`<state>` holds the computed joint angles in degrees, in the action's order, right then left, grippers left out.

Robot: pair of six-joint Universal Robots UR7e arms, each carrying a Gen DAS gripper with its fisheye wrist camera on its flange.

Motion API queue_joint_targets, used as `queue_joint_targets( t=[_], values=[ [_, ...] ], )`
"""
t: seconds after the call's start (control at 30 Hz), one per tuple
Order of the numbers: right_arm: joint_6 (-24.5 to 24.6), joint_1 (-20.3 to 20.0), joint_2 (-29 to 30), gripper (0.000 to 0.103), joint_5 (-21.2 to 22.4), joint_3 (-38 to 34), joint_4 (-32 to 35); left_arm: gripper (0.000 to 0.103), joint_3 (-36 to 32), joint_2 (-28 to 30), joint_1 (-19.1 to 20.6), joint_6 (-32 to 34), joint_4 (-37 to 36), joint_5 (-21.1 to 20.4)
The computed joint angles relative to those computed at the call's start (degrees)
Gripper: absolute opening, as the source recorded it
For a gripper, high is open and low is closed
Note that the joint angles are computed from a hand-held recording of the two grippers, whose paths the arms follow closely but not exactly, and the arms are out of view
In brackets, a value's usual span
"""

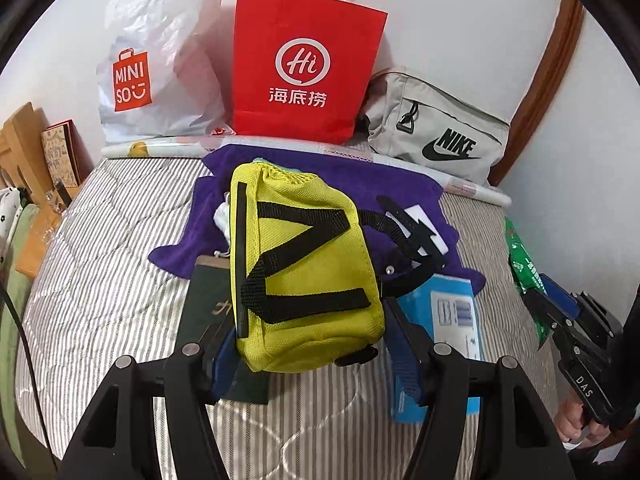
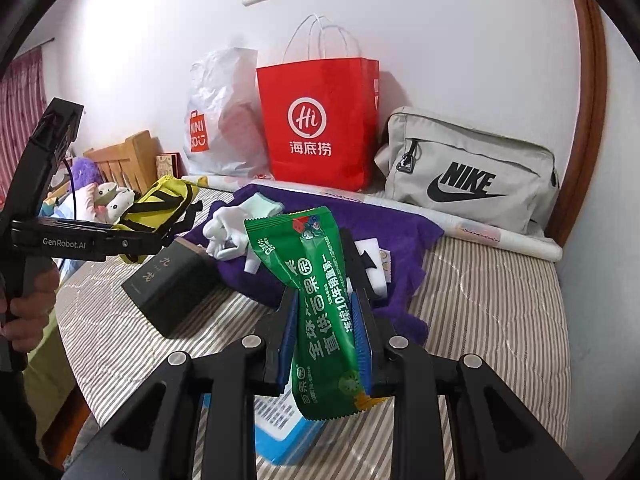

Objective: Organize soft objects
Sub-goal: 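Carry the pouch and green packet onto the purple towel and open both grippers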

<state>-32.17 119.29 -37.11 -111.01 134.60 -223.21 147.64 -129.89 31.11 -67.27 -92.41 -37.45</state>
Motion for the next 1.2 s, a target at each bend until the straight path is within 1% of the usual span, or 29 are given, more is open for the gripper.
queue_joint_targets(
  t=[0.07,0.17,0.27,0.33,0.43,0.47,0.6,0.77,0.87,0.97,1.07,1.13,1.2],
  values=[
    [-0.66,-0.3,0.29,0.026,0.09,-0.86,0.21,0.063,0.22,1.41,1.82,3.11,-4.54,0.0],
    [-0.16,-0.65,0.46,0.026,-0.16,-2.64,2.11,0.063,0.25,3.5,4.71,7.27,-10.06,-0.05],
    [0.55,-0.59,0.88,0.026,-0.73,-4.18,3.32,0.063,0.45,4.19,7.15,11.25,-14.6,-0.31],
    [0.61,-0.45,1.47,0.026,-0.94,-5.57,3.72,0.063,0.81,3.74,7.85,12.62,-15.71,-0.03],
    [0.12,-0.13,2.86,0.027,-1.77,-8.08,4.64,0.063,0.76,5.2,11.08,17.06,-20.8,-0.09],
    [0.16,-0.16,3.3,0.027,-1.85,-8.99,5.08,0.063,0.55,6.2,12.4,19.45,-23.36,-0.47],
    [0.82,-0.42,5.08,0.027,-2.95,-12.59,6.76,0.063,-0.64,11.67,17.01,29.26,-34.21,-1.26],
    [1.14,-0.9,7.06,0.027,-5.99,-16.68,8.08,0.063,-3.45,21.17,23.61,41.48,-47.11,-4.59],
    [1.05,-1.36,8.35,0.027,-7.67,-18.95,8.87,0.063,-5.31,26.17,27.04,46.61,-52.42,-6.38],
    [1.36,-1.99,9.3,0.027,-8.36,-20.71,10.22,0.063,-7.21,30.23,29.98,50.37,-56.17,-8.4],
    [2.47,-2.97,9.92,0.028,-8.46,-22.55,12.89,0.063,-9.11,33.46,32.33,53.3,-57.89,-9.68],
    [2.97,-3.32,10.33,0.028,-8.76,-23.83,14.64,0.063,-10.13,34.8,33.37,54.51,-58.01,-10.04],
    [2.32,-3.7,11.07,0.028,-8.9,-25.19,15.28,0.063,-10.84,36.11,34.33,55.91,-59.33,-10.32]
  ],
)
